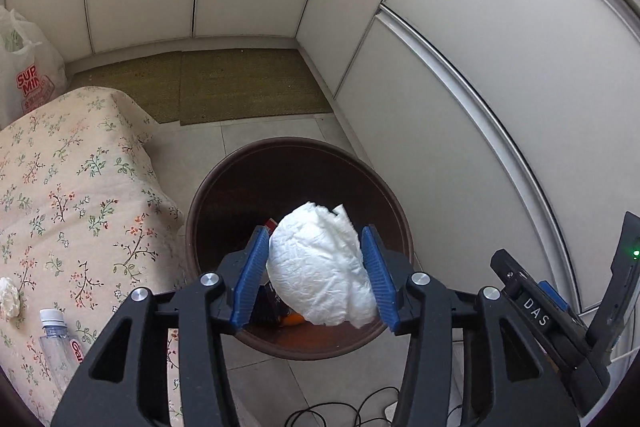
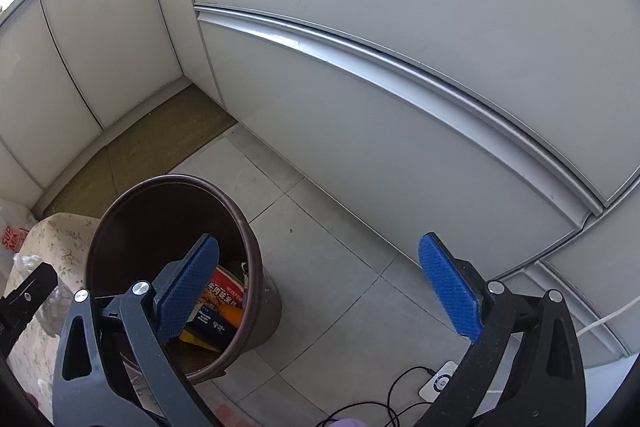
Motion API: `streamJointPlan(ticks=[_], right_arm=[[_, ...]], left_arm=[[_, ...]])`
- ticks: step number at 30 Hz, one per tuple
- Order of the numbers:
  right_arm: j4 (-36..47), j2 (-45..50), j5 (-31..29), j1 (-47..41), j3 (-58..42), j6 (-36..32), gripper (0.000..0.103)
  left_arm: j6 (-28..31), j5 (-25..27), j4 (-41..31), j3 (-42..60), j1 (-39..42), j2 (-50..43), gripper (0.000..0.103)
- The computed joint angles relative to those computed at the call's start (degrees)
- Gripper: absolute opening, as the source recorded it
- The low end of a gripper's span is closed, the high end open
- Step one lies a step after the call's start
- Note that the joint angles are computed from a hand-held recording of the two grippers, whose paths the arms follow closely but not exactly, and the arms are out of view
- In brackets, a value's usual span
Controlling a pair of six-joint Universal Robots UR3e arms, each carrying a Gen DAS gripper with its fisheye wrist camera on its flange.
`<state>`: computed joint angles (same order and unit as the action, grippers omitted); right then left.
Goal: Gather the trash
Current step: 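Carry the white tissue over the brown bin and open the left gripper, then lower the left gripper onto the white paper scrap and close it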
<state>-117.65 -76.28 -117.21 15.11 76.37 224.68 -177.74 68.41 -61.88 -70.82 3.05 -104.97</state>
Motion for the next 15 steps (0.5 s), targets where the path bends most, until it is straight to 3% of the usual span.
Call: streamJointPlan(ticks=[5,15], right_arm=[[1.01,0.77,0.67,0.02,-1.06,-0.14,0.096],[4.0,6.58,1.01,4.23,-9.63,-2.11,0.096]], left_arm=[[0.61,1.06,-0.35,-1.43,1.08,0.95,0.061],[4.75,5.35,-0.91,-7.47,7.75,4.06,0.062]])
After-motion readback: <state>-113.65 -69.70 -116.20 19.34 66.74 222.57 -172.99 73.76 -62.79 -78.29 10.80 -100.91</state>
